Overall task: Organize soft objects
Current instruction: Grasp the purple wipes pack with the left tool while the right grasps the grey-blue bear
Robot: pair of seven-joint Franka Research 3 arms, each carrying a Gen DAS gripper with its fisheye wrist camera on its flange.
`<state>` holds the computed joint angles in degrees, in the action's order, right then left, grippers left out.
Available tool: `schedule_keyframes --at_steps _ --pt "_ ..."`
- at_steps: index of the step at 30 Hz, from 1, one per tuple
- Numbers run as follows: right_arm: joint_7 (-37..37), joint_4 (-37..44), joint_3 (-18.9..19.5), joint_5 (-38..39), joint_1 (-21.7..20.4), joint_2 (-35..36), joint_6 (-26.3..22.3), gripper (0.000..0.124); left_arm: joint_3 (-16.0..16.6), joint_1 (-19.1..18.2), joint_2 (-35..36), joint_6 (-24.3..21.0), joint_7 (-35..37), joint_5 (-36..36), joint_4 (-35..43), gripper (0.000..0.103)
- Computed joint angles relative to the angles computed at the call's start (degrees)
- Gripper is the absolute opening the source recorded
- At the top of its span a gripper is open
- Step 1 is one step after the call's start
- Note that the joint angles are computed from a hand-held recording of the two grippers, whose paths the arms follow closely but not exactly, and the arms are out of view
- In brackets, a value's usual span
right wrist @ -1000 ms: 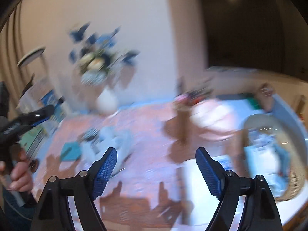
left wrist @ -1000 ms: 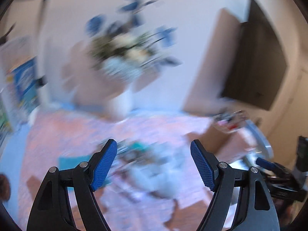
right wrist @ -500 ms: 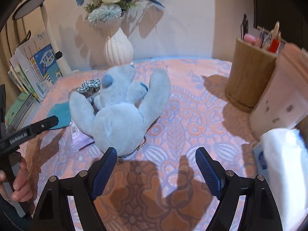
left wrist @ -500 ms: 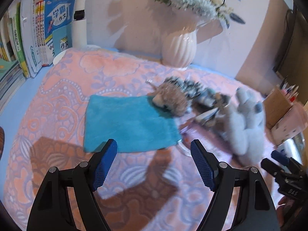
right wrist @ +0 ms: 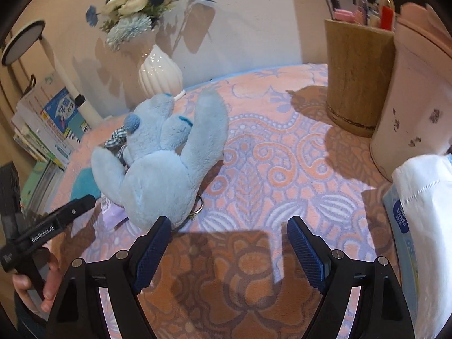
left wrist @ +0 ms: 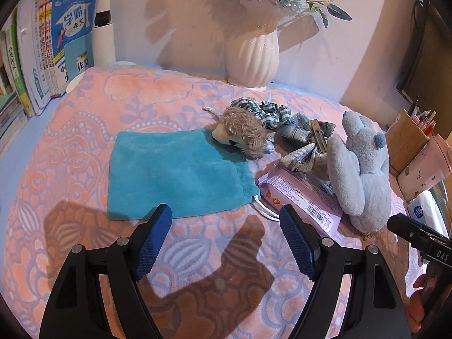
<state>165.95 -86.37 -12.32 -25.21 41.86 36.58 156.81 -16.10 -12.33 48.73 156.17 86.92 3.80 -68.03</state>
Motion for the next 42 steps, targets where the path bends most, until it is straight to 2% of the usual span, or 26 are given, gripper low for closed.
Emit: schedule_keyframes --at_steps 3,6,10,14,21,23,24,29,33,36,38,41,42 --pt "-4.5 0.3 4.8 5.7 -4.0 0.3 4.3 0.083 -1.1 0.9 -0.6 1.5 1.3 -0.4 -1.4 0.077" --pt "-9.7 4.1 7.2 10.2 -5.8 2.6 6.7 0.084 -1.3 0.9 -1.1 2.5 2.3 -0.2 -2.3 0.077" --pt "-13.2 11.6 6.8 14.2 -5.7 7.0 3.8 0.089 -1.1 0.6 -1.9 4.0 3.0 0.5 -3.7 0.077" --pt "-16.8 16.6 8.5 19.7 -7.2 10.8 3.8 0.089 -1.0 0.5 -1.8 3.8 3.3 1.0 -3.5 0.077" --pt "-19.1 21.1 6.1 22.3 -5.3 13.7 2.7 0.088 -1.6 0.9 -1.3 2.9 4.0 0.0 -2.6 0.077" --pt "-18.7 21.3 4.8 21.7 -4.4 13.7 1.9 0.076 -1.4 0.7 -1.3 2.8 4.0 0.1 -2.5 0.077" --pt "-18.0 21.6 3.7 21.1 -3.6 13.6 0.6 0.063 -1.2 0.6 -1.3 2.8 4.0 0.2 -2.5 0.077" --pt "-14.6 13.8 2.6 20.7 -2.6 9.5 4.8 0.062 -0.5 0.0 -1.4 2.3 3.2 0.8 -2.4 0.077" --pt "-7.4 1.4 -2.8 19.4 1.5 2.5 10.9 0.061 -2.0 0.8 -1.9 1.3 4.9 0.1 -2.6 0.077" --pt "-3.6 -4.4 -6.0 17.7 3.5 -1.3 11.4 0.061 -4.4 1.7 -1.6 -1.3 8.6 -1.3 -1.5 0.077" --pt "-0.5 -6.2 -8.3 15.7 4.8 -2.4 10.1 0.062 -4.3 0.6 -1.2 -2.7 10.9 -1.1 0.0 0.077" --pt "-1.0 -6.4 -4.6 15.6 1.4 -2.5 8.7 0.062 -3.9 -1.5 0.5 -6.8 15.6 -0.4 4.4 0.077" --pt "-0.9 -7.0 -3.9 15.4 0.7 -2.3 10.7 0.062 -3.7 -1.9 1.0 -7.2 16.6 -0.7 5.3 0.077"
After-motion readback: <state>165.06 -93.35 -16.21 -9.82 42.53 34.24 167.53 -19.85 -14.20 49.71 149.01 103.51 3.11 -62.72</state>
